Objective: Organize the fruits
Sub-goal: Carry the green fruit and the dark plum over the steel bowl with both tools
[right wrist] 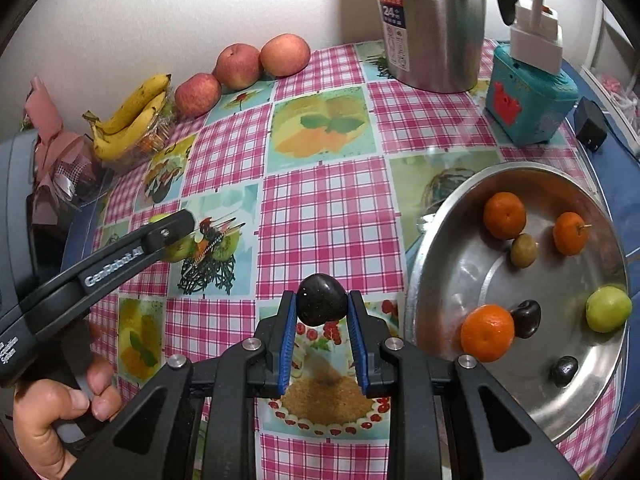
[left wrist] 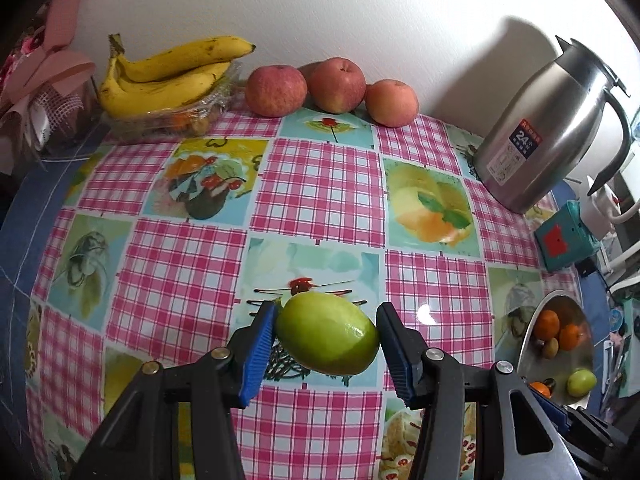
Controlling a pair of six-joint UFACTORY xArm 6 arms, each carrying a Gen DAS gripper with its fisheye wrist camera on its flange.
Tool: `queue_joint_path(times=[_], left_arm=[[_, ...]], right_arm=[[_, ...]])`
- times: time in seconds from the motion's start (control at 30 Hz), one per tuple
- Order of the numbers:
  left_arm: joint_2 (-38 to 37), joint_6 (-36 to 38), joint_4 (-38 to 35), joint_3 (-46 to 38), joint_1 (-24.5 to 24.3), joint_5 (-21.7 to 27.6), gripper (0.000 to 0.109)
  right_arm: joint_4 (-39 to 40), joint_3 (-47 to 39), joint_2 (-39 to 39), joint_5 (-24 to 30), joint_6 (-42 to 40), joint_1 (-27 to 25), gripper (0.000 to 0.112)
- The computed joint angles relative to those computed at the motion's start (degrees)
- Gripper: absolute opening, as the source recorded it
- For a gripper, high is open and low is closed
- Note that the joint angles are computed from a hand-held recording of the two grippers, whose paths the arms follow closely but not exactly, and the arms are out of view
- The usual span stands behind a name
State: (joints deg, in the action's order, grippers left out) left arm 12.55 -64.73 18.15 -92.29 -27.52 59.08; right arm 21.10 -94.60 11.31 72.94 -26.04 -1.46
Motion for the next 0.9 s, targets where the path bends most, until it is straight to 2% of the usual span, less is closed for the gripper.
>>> queue_joint_path(times=[0.27,0.5,0.77,0.9], left_arm=[[0.99,-1.01,1.27,-2.78,-1.59,3.46,0.054],[3.13,-1.69,0.8,-5.61,-3.16,3.7,0.054],[9.29,1.69,-0.12,-14.92,-5.62,5.22,0.054],[15.57,5.57,-1.26,-24.93,-7.25,7.77,0.054]], right_arm=[[-1.08,-1.97,1.07,0.41,1.19,-1.73,0.026],[-1.67,-3.92,2.21,0.65,1.31,-3.53,0.026],[-3.25,-7.25,4.18,-0.05,2.51,-6.68,0.026],[-3.97,-9.38,5.75,0.22,3.44,-8.69,0.026]])
